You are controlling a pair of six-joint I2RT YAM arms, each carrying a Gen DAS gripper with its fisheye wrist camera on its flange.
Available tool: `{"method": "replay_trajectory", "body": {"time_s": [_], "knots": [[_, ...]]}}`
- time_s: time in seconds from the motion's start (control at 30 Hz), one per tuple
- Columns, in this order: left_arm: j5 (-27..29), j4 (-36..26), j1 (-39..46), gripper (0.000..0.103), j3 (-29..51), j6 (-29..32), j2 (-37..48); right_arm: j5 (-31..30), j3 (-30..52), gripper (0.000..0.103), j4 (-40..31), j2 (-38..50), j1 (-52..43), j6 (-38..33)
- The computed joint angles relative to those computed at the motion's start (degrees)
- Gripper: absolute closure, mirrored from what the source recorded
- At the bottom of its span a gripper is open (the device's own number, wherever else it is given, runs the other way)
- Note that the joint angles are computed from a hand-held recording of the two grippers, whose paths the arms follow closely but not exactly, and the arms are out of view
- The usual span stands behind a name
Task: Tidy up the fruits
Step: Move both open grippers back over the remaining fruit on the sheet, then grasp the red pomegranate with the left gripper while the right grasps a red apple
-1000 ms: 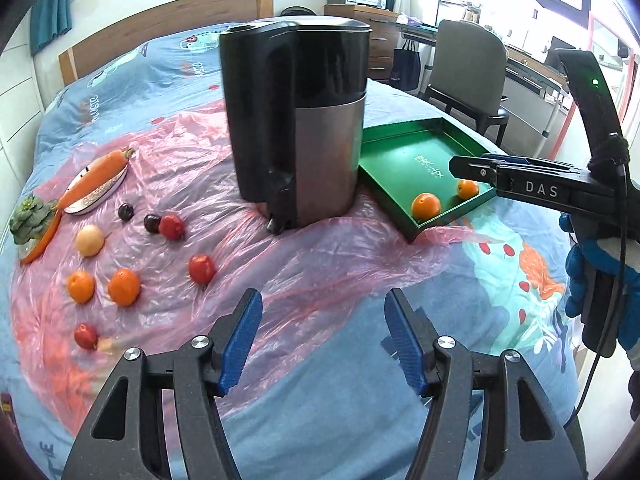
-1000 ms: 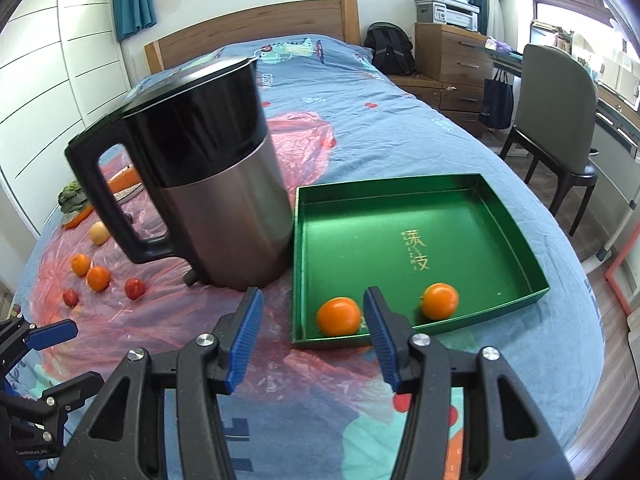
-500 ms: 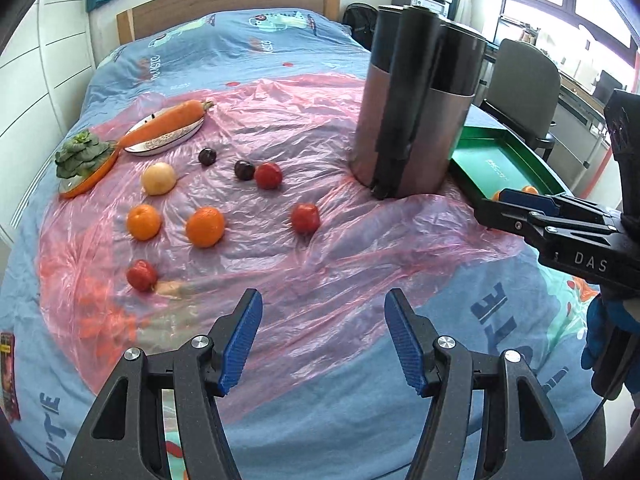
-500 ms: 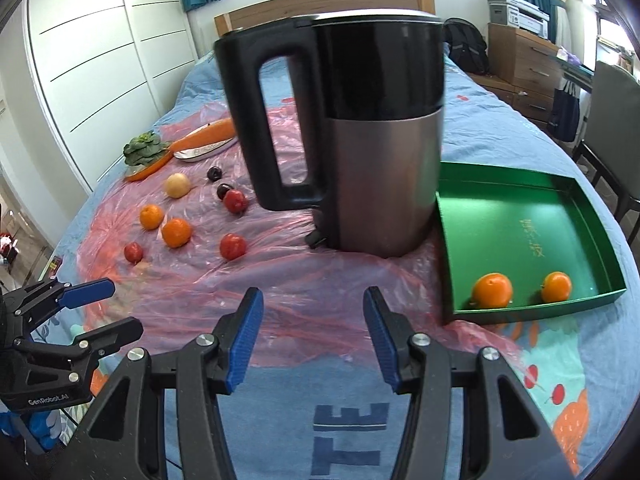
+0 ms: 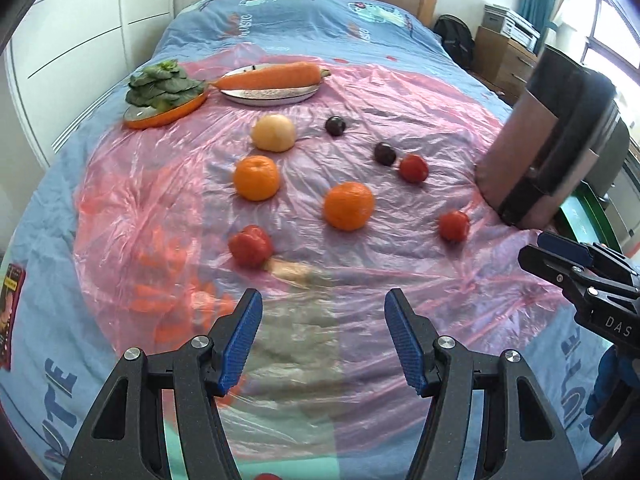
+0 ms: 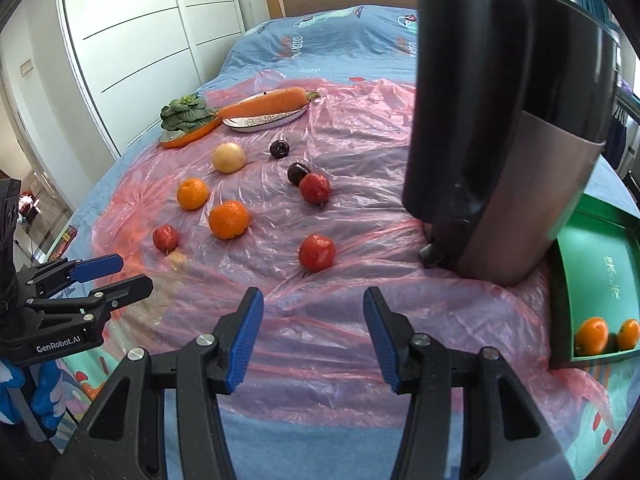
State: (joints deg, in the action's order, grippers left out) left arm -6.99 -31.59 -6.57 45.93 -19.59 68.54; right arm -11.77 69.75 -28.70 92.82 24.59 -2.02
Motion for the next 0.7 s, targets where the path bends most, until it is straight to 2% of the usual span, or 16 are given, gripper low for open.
{"method": "replay_trajectory", "body": {"time_s": [0.13, 0.3, 0.6, 0.7], "knots": [[2.9, 3.0, 6.2, 0.045, -1.1, 1.6, 2.1, 1.4, 3.4, 0.015, 1.8, 5.8, 2.0, 1.9], [4.8, 6.1, 9.8, 0.045, -1.5, 2.2, 5.8, 2.5, 7.3, 0.016, 2.4, 11.6, 3.0, 3.1], [6.0, 9.5, 12.0, 0.045, -1.8, 1.5, 10.0, 4.1, 11.6, 0.020, 2.6, 17.1, 3.3, 3.4], [5.9, 10.4, 12.2, 0.045, -1.1, 1.4, 11.7, 4.2, 12.0, 0.027, 2.5, 18.0, 3.4, 3.4]]}}
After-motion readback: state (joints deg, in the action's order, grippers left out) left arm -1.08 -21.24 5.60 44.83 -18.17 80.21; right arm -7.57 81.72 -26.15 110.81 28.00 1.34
